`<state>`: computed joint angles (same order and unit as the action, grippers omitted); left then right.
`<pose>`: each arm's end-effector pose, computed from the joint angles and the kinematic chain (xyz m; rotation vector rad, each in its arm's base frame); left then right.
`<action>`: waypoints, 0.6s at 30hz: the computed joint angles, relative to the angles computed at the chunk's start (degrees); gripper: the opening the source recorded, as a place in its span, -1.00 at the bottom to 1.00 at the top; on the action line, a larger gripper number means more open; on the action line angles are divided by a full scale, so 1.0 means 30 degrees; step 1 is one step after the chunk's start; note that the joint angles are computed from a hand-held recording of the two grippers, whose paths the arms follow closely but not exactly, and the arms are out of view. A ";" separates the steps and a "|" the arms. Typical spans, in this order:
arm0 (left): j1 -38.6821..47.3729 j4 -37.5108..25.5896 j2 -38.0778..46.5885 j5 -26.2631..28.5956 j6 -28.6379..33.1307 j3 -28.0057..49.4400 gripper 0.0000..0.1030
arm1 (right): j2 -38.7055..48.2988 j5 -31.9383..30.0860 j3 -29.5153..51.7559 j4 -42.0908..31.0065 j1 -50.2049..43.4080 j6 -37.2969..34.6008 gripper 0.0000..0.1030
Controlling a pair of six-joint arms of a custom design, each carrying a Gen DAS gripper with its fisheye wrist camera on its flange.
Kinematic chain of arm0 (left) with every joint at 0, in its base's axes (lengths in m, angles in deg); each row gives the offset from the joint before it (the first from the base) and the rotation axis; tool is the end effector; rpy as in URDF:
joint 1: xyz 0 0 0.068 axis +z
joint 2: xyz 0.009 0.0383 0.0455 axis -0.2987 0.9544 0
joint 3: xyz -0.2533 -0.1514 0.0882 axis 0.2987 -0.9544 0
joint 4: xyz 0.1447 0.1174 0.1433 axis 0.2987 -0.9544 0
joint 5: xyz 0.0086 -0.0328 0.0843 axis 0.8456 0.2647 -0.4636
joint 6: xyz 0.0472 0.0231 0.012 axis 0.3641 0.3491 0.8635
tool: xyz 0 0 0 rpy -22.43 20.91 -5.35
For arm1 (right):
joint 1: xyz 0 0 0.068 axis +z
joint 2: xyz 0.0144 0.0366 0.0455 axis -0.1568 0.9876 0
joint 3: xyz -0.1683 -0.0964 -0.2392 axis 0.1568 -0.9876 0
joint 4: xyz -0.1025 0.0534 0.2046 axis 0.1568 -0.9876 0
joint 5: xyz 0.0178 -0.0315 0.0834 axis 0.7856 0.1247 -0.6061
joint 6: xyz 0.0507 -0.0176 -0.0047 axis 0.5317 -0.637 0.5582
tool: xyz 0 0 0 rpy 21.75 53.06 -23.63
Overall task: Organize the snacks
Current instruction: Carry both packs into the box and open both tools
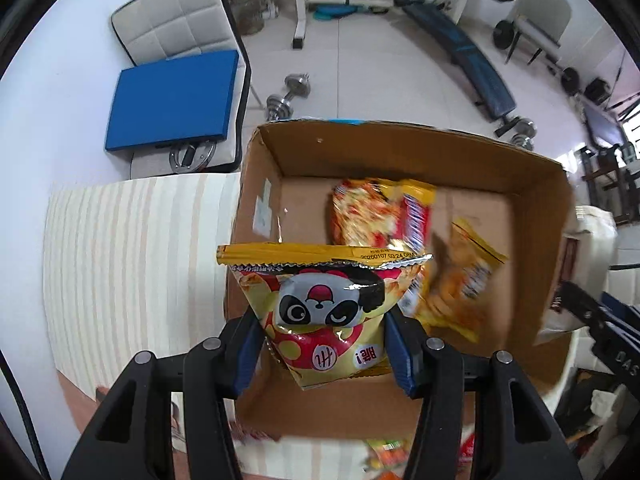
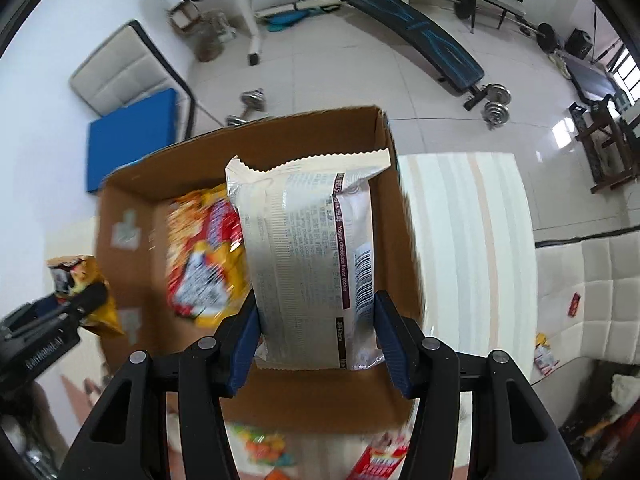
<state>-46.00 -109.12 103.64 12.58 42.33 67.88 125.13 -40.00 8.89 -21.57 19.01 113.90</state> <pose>0.3617 -0.1972 0.2780 1.2529 2.7373 -0.0036 0.1451 0.0734 0.2833 1.4755 2.6300 0.0305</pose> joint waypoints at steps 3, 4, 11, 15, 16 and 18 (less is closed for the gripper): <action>-0.0167 -0.0607 0.2220 -0.0307 -0.0449 0.2022 0.00 | 0.0531 -0.0345 -0.0813 0.1132 -0.2025 -0.2126 0.12; -0.0220 -0.0828 0.2951 -0.0438 -0.0589 0.2703 0.00 | 0.0844 -0.0430 -0.0984 0.1464 -0.2539 -0.2757 0.13; -0.0849 -0.2435 0.5192 -0.0806 -0.1073 0.5391 0.04 | 0.2508 -0.1156 -0.1342 0.2686 -0.4308 -0.5097 0.25; -0.1068 -0.2788 0.5563 -0.0319 -0.1231 0.6360 0.48 | 0.2570 -0.1030 -0.1088 0.2672 -0.4247 -0.5337 0.72; -0.1061 -0.2833 0.5498 -0.0166 -0.1223 0.6385 0.62 | 0.2501 -0.1032 -0.1018 0.2596 -0.4209 -0.5355 0.73; -0.1015 -0.2624 0.5042 0.0108 -0.1259 0.5922 0.72 | 0.2250 -0.1176 -0.0964 0.2757 -0.4043 -0.5294 0.78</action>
<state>-49.04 -116.99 118.76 12.91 38.55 85.65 131.88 -43.52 6.00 -13.30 6.89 98.01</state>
